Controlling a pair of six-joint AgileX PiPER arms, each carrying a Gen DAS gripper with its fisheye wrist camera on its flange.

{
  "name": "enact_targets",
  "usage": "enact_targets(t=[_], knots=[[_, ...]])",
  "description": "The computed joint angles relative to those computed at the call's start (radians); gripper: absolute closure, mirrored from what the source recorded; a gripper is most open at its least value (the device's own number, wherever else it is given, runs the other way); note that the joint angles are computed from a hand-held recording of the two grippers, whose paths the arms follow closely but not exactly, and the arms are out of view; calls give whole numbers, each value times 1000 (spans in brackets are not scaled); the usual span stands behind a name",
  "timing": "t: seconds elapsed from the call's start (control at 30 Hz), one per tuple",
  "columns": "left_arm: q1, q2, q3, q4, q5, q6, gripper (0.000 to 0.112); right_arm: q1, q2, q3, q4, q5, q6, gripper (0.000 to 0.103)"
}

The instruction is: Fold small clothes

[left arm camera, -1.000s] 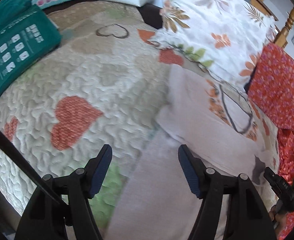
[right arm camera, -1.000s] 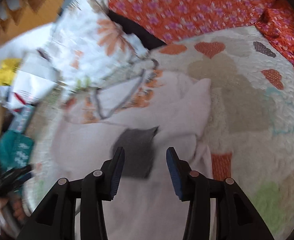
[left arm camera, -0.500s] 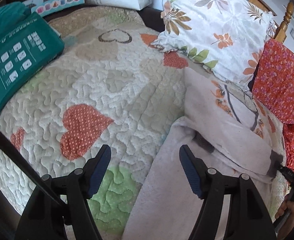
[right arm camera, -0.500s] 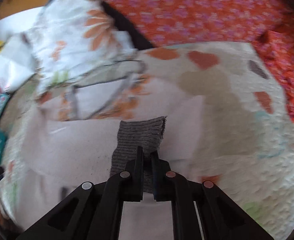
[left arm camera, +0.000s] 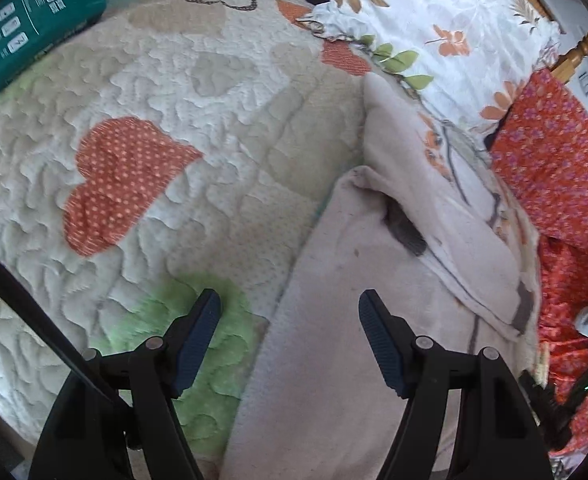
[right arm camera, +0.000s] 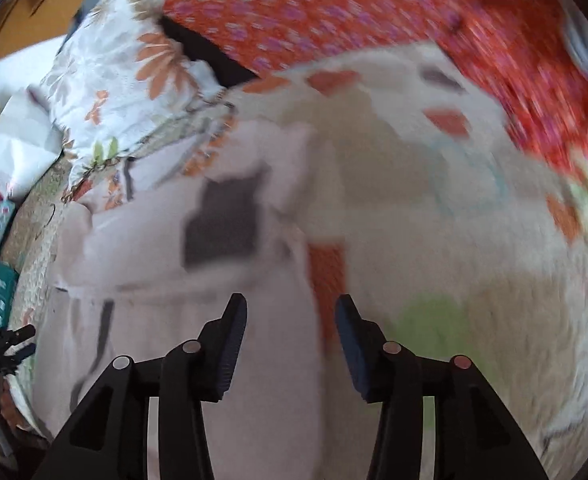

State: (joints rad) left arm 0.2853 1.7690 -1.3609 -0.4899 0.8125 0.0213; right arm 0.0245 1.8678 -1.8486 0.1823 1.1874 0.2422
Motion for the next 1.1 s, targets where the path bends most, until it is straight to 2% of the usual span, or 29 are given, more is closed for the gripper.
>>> enact_targets(t=[0.07,0.13,0.17,0.3,0.4,0.5,0.67,0.83,1.1], knots=[[4,-17,31,-45,-9,51,42,-51,-60,140,107,-42,-19,53],[17,-30,57,-129,19,139,43,-89,-140,285,214,-127,-63,52],[24,-31,64,-167,37,171,45,-104,-161,321,270,-136,-92,52],[66,-64,152,-341,137,315,56,-162,-211,483,599,-120,-254,51],[113,-91,236,-429,233,379,64,-164,-259,590,716,-109,-334,51],[126,-147,322,-428,261,392,69,-173,-289,660,798,-72,-385,51],[145,-246,446,-455,292,452,69,-137,-340,735,828,-35,-436,51],[95,-316,496,-391,223,428,69,-65,-379,752,773,-53,-426,51],[79,-366,567,-373,181,427,69,26,-417,774,679,-109,-390,51]])
